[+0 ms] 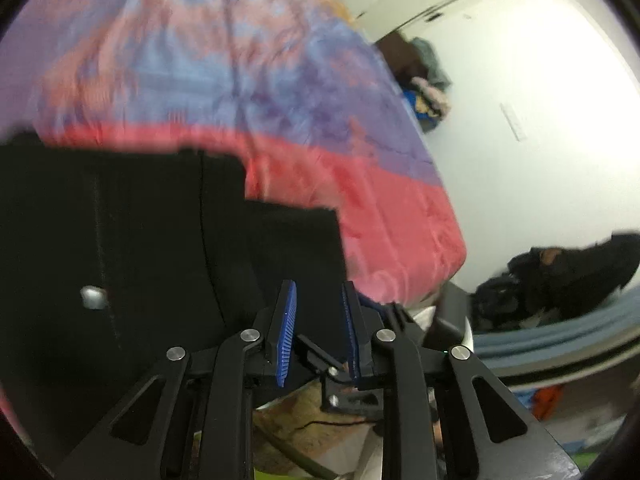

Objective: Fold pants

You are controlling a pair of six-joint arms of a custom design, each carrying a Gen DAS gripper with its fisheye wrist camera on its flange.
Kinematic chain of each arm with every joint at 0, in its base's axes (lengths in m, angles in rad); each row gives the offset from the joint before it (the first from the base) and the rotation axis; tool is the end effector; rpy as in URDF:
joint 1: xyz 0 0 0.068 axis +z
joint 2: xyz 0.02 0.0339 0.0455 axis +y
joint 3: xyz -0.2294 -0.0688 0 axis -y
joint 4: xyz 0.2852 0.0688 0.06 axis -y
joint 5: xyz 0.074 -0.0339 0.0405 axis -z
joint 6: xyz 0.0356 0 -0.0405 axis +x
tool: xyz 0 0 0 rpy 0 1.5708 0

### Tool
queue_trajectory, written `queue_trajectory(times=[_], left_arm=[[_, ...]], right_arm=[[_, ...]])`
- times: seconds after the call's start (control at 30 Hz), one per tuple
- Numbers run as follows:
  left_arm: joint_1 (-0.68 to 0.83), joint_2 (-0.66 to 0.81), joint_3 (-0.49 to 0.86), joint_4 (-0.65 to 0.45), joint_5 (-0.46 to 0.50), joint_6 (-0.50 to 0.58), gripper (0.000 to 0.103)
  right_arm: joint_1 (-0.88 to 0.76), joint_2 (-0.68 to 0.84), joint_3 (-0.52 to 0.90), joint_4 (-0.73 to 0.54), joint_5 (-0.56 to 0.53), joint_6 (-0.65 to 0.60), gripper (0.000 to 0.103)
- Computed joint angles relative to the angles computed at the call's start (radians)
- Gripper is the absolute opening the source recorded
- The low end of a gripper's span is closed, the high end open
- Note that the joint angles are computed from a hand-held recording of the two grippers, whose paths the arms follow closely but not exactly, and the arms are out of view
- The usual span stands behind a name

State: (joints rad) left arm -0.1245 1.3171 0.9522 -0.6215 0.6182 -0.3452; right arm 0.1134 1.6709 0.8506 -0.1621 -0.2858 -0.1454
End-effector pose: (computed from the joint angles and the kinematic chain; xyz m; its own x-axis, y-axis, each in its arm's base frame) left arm 0.3021 -0.0586 0.2039 -0.9204 -0.1627 -0.3556 0.1137 0.7586 -0.6416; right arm 0.3380 0.0486 0.0841 -0.7795 -0.2287 -0.5831 -0.3810 0.9121 0.1516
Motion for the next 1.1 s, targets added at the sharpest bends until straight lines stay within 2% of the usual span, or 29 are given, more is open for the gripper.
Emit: queue_trajectory(times=[0.03,0.07,0.1,0.2,0.23,0.27,0.33,0.37,0.4,0.43,0.5,0.53,0.57,0.63,0.7,0.73,0.8,0.87,0.93,0.97,1.1], left_arm=[[0.022,-0.065,-0.003,-0.033,-0.021,0.028,0.042],[0.073,-0.176,-0.02,-0.087,-0.04,0.069,0.061],[0.118,-0.237,-0.042,-0.081,-0.056,0.088,0.074],[0.293,-0.349,-0.075,-0.097,-0.097,0.162,0.076],[0.332,-0.385,-0.118,-0.087,-0.156,0.17,0.076],[0.352,-0.399,-0.16,-0.069,-0.219,0.178,0.073],[0.362,-0.398,-0.244,-0.033,-0.303,0.19,0.052],[0.344,-0.351,-0.284,0.004,-0.315,0.178,0.034],[0.326,-0.303,-0.303,0.028,-0.303,0.166,0.024],[0.287,-0.245,-0.326,0.066,-0.279,0.153,0.024],[0.164,-0.182,-0.358,0.155,-0.349,0.153,0.024],[0.093,-0.181,-0.37,0.191,-0.43,0.165,0.024],[0.072,-0.19,-0.371,0.196,-0.454,0.174,0.024],[0.103,-0.164,-0.353,0.202,-0.413,0.192,0.024],[0.158,-0.169,-0.368,0.211,-0.341,0.194,0.026],[0.184,-0.21,-0.393,0.195,-0.315,0.209,0.027],[0.162,-0.21,-0.4,0.216,-0.323,0.191,0.027],[0.148,-0.248,-0.424,0.21,-0.336,0.187,0.027],[0.14,-0.238,-0.426,0.227,-0.34,0.179,0.027],[0.146,-0.224,-0.419,0.235,-0.331,0.179,0.027],[0.17,-0.241,-0.442,0.246,-0.299,0.184,0.028]], right_arm=[[-0.002,0.002,0.004,-0.006,-0.003,-0.002,0.103],[-0.002,0.005,0.008,-0.01,-0.003,-0.004,0.103],[-0.001,0.009,0.012,-0.01,-0.001,0.0,0.103],[0.004,0.016,0.019,-0.007,0.009,0.017,0.103],[0.006,0.017,0.019,-0.005,0.01,0.018,0.103],[0.006,0.016,0.018,-0.005,0.01,0.018,0.103],[0.007,0.018,0.03,-0.02,0.009,0.013,0.103],[0.005,0.012,0.04,-0.043,0.006,0.002,0.103],[0.003,0.001,0.046,-0.062,0.007,-0.005,0.103],[-0.002,-0.019,0.049,-0.08,0.004,-0.009,0.103],[-0.033,-0.101,0.018,-0.076,-0.076,0.023,0.103],[-0.062,-0.134,0.009,-0.068,-0.18,0.052,0.103],[-0.09,-0.128,0.033,-0.084,-0.308,0.08,0.103],[-0.117,-0.025,0.154,-0.19,-0.508,0.097,0.103],[-0.112,0.162,0.353,-0.377,-0.656,0.074,0.103],[-0.1,0.254,0.453,-0.472,-0.674,0.056,0.102],[-0.073,0.403,0.616,-0.59,-0.666,0.036,0.1],[-0.047,0.528,0.765,-0.71,-0.652,-0.028,0.088],[-0.023,0.627,0.898,-0.821,-0.63,-0.081,0.086],[-0.019,0.66,0.947,-0.858,-0.632,-0.096,0.082],[-0.011,0.75,1.077,-1.01,-0.674,-0.161,0.081]])
